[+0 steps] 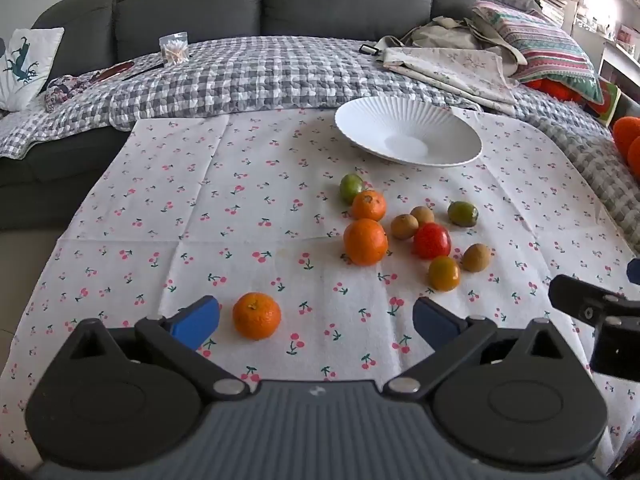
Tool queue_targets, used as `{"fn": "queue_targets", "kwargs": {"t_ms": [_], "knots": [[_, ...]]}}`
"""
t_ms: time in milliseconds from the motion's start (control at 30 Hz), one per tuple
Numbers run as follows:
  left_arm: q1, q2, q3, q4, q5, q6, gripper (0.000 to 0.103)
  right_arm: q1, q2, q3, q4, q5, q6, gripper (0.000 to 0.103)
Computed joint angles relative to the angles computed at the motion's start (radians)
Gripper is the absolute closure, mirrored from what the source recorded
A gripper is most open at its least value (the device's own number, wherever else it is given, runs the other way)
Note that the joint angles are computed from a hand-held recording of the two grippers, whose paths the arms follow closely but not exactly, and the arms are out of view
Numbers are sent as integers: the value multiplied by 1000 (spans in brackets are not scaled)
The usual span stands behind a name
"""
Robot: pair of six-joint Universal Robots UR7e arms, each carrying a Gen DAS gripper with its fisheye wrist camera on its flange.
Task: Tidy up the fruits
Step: 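Move left gripper to the lone mandarin while right gripper approaches a small yellow-orange fruit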
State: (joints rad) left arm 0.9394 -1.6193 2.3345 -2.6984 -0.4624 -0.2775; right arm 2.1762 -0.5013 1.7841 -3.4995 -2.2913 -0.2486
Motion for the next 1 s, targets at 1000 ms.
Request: {"fn": "queue_targets", "kwargs": {"t_ms": [1000], "knots": [[12, -25, -15, 76, -40, -19, 1, -19, -3, 15, -44, 74, 32, 0]]}}
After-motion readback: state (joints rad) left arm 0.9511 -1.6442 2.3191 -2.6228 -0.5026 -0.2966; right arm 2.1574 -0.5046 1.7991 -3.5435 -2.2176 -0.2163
